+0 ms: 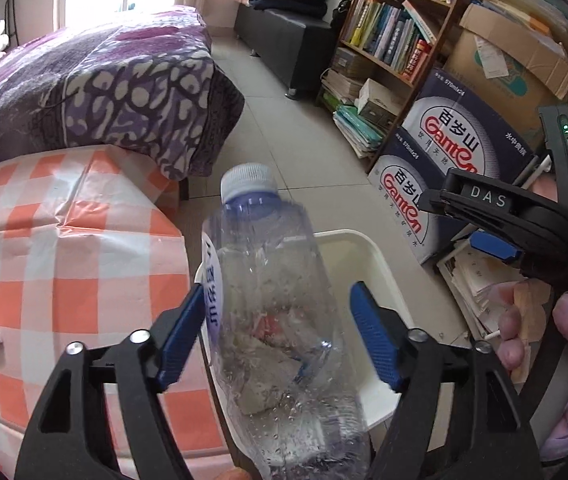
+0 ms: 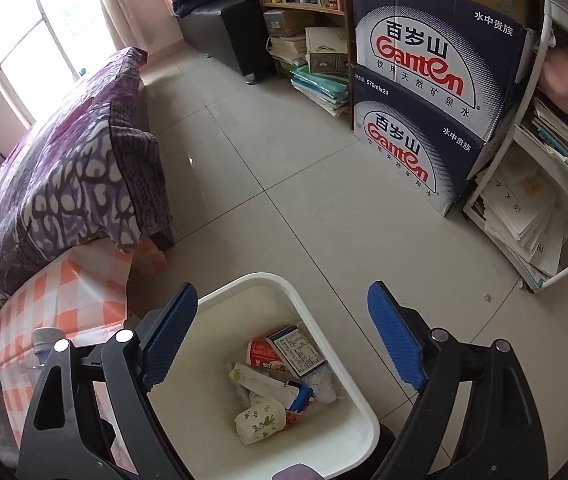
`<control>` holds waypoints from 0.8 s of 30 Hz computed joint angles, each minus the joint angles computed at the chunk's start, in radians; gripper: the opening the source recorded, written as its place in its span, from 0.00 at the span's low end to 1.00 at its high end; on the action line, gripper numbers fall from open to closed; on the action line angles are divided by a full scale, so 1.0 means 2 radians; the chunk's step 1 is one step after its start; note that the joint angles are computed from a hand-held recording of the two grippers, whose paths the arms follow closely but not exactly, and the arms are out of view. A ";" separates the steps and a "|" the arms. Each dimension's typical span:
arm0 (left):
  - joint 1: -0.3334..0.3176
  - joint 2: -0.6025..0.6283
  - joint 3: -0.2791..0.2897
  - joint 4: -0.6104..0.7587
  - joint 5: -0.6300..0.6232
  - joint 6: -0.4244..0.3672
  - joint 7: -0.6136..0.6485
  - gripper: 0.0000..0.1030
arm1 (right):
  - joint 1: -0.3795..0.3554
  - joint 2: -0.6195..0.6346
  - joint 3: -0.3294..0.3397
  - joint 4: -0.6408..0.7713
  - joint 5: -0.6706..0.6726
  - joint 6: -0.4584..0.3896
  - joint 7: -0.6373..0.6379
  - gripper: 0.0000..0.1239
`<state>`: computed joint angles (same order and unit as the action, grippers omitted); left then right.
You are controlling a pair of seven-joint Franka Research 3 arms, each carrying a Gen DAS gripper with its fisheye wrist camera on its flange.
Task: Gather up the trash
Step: 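Carry the bottle and carton to the white bin and release both inside, then move both grippers back to the orange peel and pink foam strip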
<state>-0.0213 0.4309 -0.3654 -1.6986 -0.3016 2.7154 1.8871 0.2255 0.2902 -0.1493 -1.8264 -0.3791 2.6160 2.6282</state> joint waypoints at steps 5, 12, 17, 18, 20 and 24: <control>0.008 0.006 -0.006 0.010 -0.023 -0.013 0.008 0.86 | -0.002 0.000 0.000 -0.002 0.002 0.004 0.000 0.71; -0.021 -0.004 0.047 -0.001 0.052 -0.007 -0.071 0.86 | 0.004 0.012 0.008 0.017 0.013 -0.001 -0.020 0.75; -0.041 -0.011 0.099 -0.008 0.151 -0.012 -0.167 0.86 | 0.013 0.031 0.018 0.044 0.033 -0.015 -0.055 0.76; -0.040 -0.011 0.104 -0.009 0.166 -0.012 -0.180 0.86 | 0.016 0.035 0.018 0.049 0.035 -0.017 -0.060 0.76; -0.044 -0.011 0.124 -0.008 0.209 -0.020 -0.217 0.86 | 0.021 0.044 0.021 0.061 0.043 -0.024 -0.075 0.76; -0.039 -0.009 0.153 -0.002 0.281 -0.045 -0.280 0.86 | 0.032 0.063 0.027 0.088 0.059 -0.037 -0.106 0.76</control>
